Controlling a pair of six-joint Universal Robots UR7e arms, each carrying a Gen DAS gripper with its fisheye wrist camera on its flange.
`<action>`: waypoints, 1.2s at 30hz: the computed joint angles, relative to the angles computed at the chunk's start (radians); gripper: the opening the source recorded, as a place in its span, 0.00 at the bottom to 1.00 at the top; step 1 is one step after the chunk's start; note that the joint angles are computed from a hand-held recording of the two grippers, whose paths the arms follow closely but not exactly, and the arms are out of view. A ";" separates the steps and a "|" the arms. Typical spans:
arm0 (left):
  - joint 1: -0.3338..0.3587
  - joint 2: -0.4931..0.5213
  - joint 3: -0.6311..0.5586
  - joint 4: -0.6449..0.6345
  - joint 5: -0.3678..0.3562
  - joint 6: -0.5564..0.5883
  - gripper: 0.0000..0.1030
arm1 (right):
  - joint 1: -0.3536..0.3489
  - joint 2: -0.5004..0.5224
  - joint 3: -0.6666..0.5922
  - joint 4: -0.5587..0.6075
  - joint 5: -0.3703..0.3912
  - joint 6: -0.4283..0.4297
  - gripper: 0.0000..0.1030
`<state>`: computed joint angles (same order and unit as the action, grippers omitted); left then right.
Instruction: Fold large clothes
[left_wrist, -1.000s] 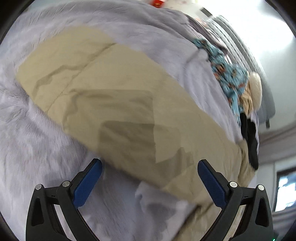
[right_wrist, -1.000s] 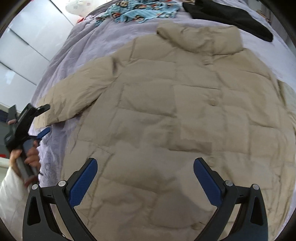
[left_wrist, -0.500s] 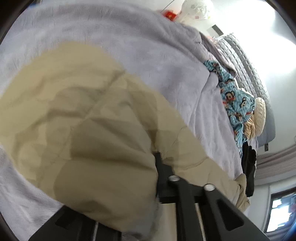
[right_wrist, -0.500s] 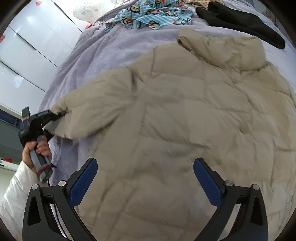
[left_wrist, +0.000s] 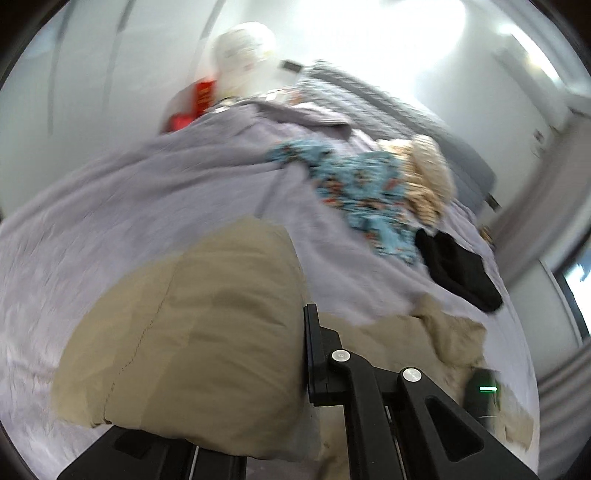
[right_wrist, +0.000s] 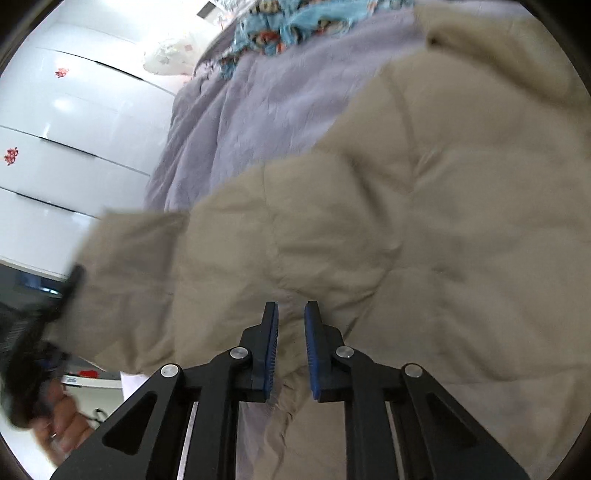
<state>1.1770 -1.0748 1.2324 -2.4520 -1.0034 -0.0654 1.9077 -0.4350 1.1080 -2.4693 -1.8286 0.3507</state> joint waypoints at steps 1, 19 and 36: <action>-0.015 0.009 -0.007 0.006 -0.013 0.022 0.09 | -0.006 0.014 -0.007 0.011 0.011 0.005 0.15; -0.212 0.320 -0.051 0.143 -0.023 0.222 0.09 | -0.042 -0.375 0.447 -0.108 -0.273 -0.011 0.15; -0.264 0.212 0.185 0.123 0.027 0.230 0.81 | -0.119 -0.603 0.617 -0.062 -0.330 -0.006 0.17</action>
<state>0.9133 -0.8628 1.4172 -2.3293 -0.9760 0.1648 1.7888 -1.0384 1.7250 -2.5312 -2.1590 0.3450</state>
